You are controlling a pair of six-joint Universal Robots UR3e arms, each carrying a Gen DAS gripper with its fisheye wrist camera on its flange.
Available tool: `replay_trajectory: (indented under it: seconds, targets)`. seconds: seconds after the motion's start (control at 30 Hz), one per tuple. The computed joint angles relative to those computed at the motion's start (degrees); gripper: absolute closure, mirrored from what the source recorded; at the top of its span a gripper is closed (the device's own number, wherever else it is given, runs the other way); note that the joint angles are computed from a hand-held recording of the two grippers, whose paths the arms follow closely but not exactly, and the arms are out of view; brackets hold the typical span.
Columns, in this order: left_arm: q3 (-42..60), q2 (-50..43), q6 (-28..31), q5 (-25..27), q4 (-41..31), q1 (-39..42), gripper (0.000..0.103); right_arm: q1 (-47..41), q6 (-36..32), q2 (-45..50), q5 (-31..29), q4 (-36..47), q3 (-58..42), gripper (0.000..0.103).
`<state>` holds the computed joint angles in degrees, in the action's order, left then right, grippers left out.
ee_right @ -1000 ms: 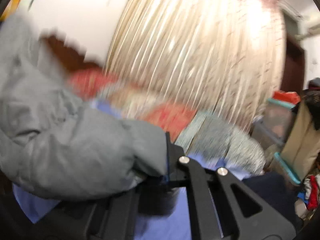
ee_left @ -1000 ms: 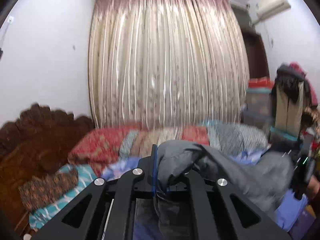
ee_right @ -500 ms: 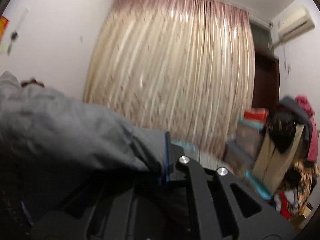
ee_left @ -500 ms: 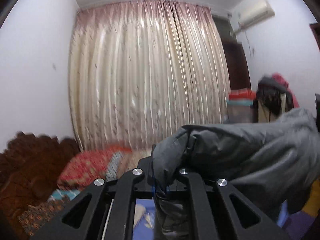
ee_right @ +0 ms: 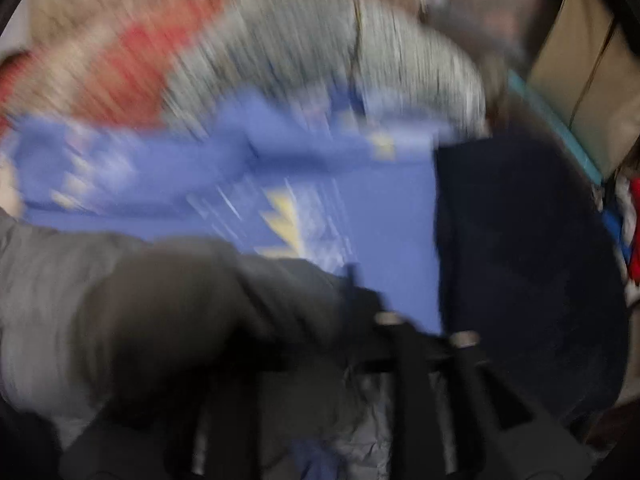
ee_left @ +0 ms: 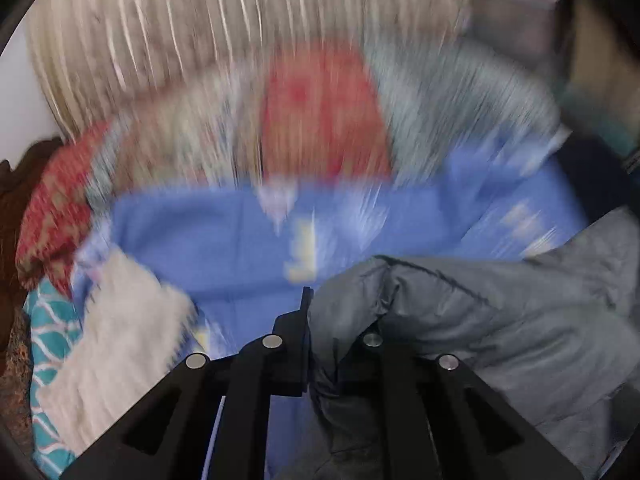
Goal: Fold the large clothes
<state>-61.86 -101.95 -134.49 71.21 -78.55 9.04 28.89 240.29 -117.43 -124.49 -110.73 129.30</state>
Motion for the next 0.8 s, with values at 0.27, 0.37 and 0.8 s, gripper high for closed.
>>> replay_trajectory:
  seconds: [0.27, 0.37, 0.8]
  targets:
    - [-3.3, -12.6, -1.1, 8.3, 4.6, -2.3, 0.068, 16.5, 5.1, 2.8, -4.8, -14.0, 8.7, 0.045]
    - [7.0, -15.4, 3.9, 3.5, -9.3, 0.9, 0.066, 12.6, -9.7, 5.2, 10.1, -33.6, 9.9, 0.045]
    - [-9.5, 10.2, 37.4, 3.6, -28.1, 24.9, 0.051, -3.4, -19.5, 53.0, 16.4, -24.2, -44.1, 0.049]
